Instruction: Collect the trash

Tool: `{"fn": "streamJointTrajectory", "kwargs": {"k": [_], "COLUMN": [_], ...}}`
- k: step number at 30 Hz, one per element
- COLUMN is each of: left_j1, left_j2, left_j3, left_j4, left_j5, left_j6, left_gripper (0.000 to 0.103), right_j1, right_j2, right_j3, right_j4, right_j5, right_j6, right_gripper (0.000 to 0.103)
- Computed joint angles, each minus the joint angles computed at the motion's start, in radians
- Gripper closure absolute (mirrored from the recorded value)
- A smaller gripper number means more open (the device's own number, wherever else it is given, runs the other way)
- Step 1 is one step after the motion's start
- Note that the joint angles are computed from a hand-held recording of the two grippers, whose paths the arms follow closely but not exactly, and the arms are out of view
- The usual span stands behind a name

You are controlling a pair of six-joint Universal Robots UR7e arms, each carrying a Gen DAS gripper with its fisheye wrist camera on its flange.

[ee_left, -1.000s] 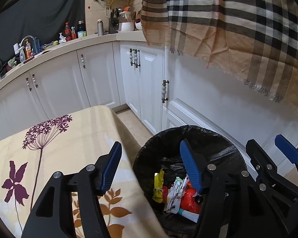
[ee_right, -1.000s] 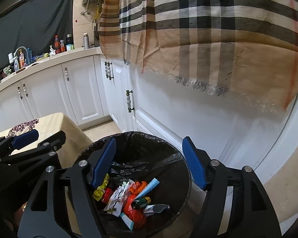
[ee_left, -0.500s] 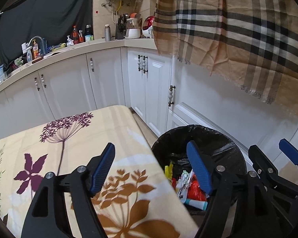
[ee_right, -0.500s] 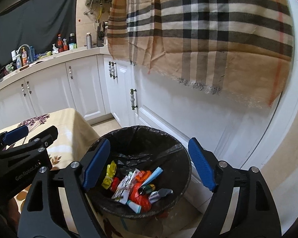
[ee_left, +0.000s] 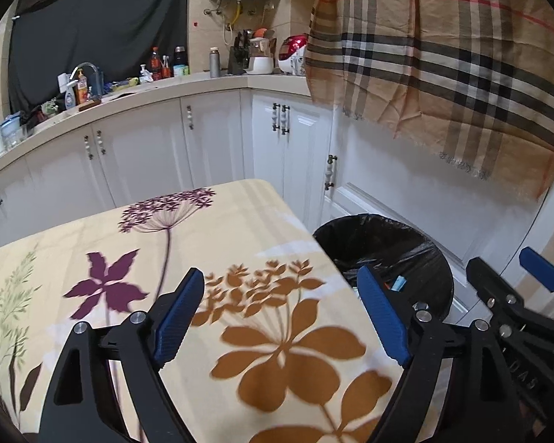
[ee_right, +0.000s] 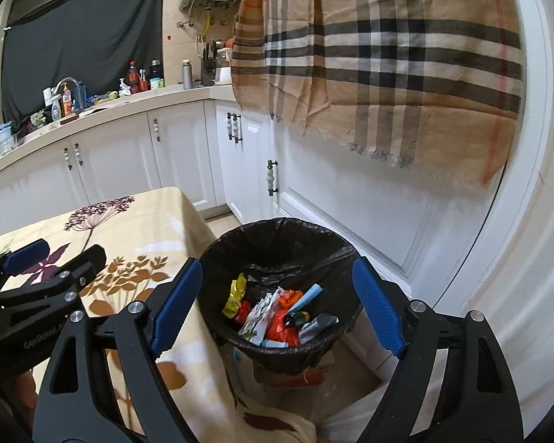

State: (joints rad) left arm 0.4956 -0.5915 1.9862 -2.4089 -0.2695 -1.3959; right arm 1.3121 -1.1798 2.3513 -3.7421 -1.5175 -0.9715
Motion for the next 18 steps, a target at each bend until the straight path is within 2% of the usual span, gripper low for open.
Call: {"fn": "streamJointTrajectory", "kwargs": {"k": [4,6,11,18], "left_j1": [-0.036,-0.058,-0.109,-0.148], "left_j2": [-0.036,-0.055,-0.09,-0.119], "left_j3": [0.029,0.037,0.047,0.065], "left_j4": [0.131,0.224,0.432,0.54], "left_j5": [-0.016,-0.02,-0.034,-0.054], "left_j6": [-0.138,-0.229,-0.419,-0.554], "left_gripper": [0.02,0.02,0.02,0.019], "right_j1": [-0.007,-0.014,-0.029,-0.054], "right_j2": [-0.039,-0.059,-0.107,-0.163], "right_j3": [0.042,0.063,0.113,0.165], "right_j4": [-0.009,-0.016,-0.034,-0.043], "right_j5": [0.022,0.036,0.069,0.109], "right_j6": [-0.009,-0.014,-0.033,-0.054], "right_gripper": [0.021,0.016,0.016,0.015]}}
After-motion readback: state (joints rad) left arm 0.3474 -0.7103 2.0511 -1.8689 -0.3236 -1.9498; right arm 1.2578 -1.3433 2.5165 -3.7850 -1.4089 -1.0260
